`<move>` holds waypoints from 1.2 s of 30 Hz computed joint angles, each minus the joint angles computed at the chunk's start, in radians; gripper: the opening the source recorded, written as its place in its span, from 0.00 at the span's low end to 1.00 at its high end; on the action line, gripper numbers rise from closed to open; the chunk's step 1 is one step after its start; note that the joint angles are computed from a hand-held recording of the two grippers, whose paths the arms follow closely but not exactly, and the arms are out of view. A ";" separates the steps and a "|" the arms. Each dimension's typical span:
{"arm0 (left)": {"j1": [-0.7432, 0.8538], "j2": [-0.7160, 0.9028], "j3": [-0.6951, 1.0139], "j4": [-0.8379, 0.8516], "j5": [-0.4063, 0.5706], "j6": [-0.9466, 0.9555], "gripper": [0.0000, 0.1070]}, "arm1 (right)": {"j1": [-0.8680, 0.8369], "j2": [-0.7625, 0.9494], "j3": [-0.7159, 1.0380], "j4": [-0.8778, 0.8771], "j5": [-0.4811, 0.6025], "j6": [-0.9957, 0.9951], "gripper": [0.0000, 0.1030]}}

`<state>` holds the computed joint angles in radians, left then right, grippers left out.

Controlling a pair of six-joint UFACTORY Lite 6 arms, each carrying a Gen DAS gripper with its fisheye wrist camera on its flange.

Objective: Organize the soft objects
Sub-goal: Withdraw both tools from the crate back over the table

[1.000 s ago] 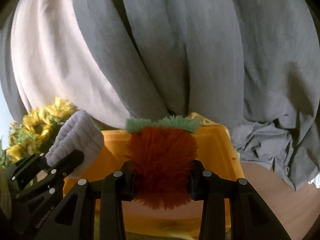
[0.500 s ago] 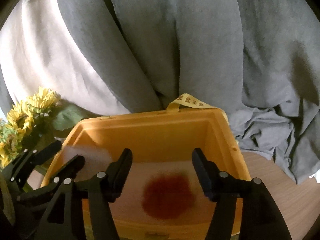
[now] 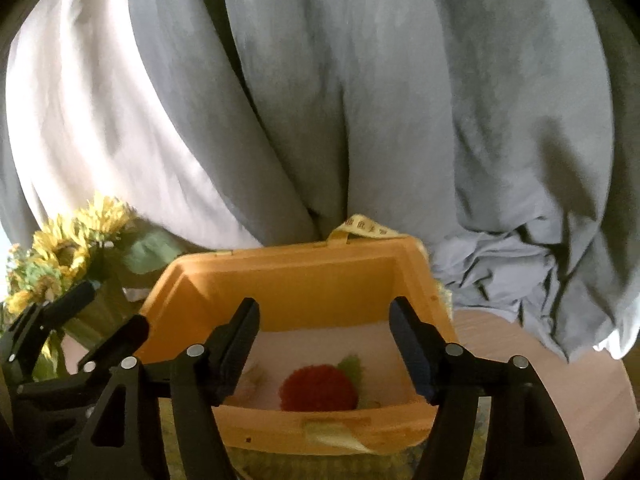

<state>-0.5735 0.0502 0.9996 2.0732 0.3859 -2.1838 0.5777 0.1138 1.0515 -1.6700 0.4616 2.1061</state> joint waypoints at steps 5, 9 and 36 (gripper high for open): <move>-0.052 -0.143 -0.090 -0.073 0.034 0.068 0.76 | 0.075 -0.119 -0.082 0.030 0.090 -0.008 0.70; -0.108 -0.244 -0.153 -0.155 0.073 0.140 0.79 | 0.153 -0.210 -0.143 0.079 0.186 -0.032 0.71; -0.573 -0.726 -0.453 -0.549 0.370 0.511 0.82 | 0.834 -0.456 -0.360 0.418 0.928 0.090 0.73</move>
